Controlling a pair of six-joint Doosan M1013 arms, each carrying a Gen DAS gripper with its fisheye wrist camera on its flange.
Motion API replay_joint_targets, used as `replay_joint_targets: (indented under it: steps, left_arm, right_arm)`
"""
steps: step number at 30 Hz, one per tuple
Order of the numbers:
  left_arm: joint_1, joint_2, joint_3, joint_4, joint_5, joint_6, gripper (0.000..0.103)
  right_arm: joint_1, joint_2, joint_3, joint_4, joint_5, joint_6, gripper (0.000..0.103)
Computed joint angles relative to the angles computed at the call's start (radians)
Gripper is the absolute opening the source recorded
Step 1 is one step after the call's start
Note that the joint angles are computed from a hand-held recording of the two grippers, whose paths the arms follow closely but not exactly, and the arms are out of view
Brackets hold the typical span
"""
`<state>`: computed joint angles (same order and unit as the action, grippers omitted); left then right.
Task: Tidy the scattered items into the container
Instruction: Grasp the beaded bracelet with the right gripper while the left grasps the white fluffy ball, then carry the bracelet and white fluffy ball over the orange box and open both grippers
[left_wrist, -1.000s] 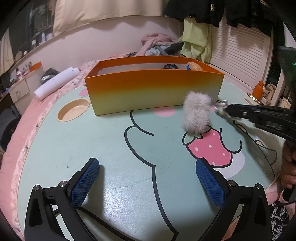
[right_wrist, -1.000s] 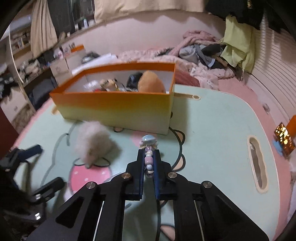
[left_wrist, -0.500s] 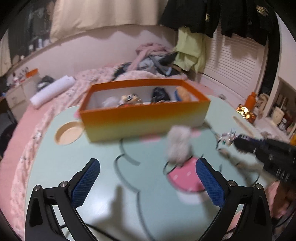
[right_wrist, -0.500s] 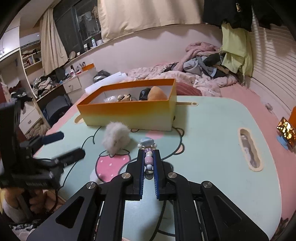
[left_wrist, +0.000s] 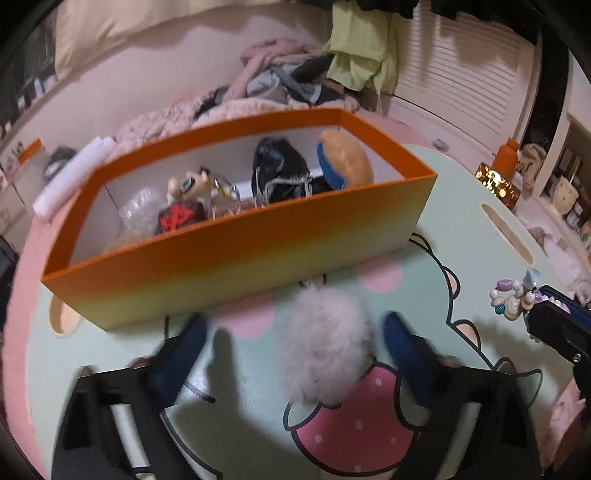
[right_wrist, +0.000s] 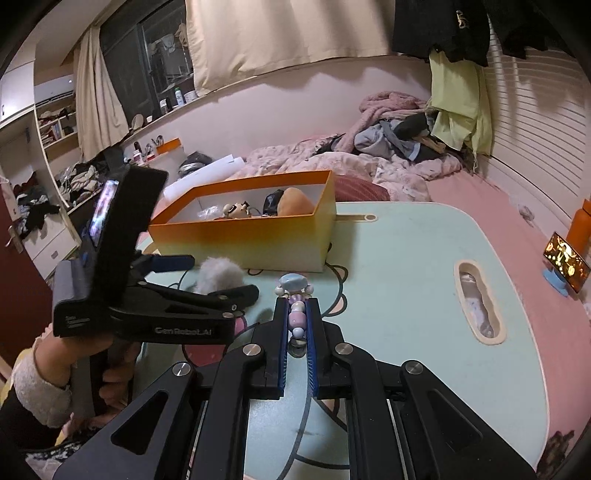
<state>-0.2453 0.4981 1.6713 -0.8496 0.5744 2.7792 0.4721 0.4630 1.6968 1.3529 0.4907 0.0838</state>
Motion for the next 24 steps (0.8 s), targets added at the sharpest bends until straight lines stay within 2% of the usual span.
replay_joint_targets:
  steps: [1, 3, 5, 9, 12, 16, 18, 20, 24]
  left_arm:
    - [0.008, 0.005, -0.006, -0.005, 0.027, -0.002, 0.062]
    - [0.020, 0.004, 0.000, -0.050, 0.038, 0.046, 0.046]
    - [0.037, 0.001, 0.010, -0.087, 0.055, 0.100, 0.024]
    - [0.084, -0.007, 0.030, -0.193, 0.095, 0.184, 0.023]
    - [0.112, -0.025, 0.061, -0.267, 0.079, 0.253, 0.023]
    - [0.151, -0.052, 0.106, -0.401, 0.099, 0.387, 0.023]
    - [0.156, -0.067, 0.122, -0.442, 0.079, 0.446, 0.023]
    - [0.157, -0.075, 0.124, -0.452, 0.078, 0.460, 0.023]
    - [0.168, -0.066, 0.088, -0.447, 0.141, 0.411, 0.023]
  right_arm:
    - [0.000, 0.000, 0.000, -0.001, 0.001, 0.002, 0.010]
    - [-0.002, 0.001, 0.003, -0.003, 0.001, 0.005, 0.009]
    - [-0.002, 0.003, 0.000, -0.015, -0.001, 0.019, 0.010]
    - [-0.001, 0.008, -0.001, -0.034, -0.004, 0.041, 0.009]
    - [-0.001, 0.011, -0.004, -0.043, -0.004, 0.051, 0.010]
    - [0.003, 0.008, -0.001, -0.040, -0.003, 0.038, 0.010]
    - [0.006, 0.005, 0.001, -0.034, -0.001, 0.028, 0.010]
    - [0.008, 0.005, -0.002, -0.030, 0.012, 0.025, 0.010]
    - [0.020, 0.005, -0.015, -0.023, 0.028, 0.015, 0.010]
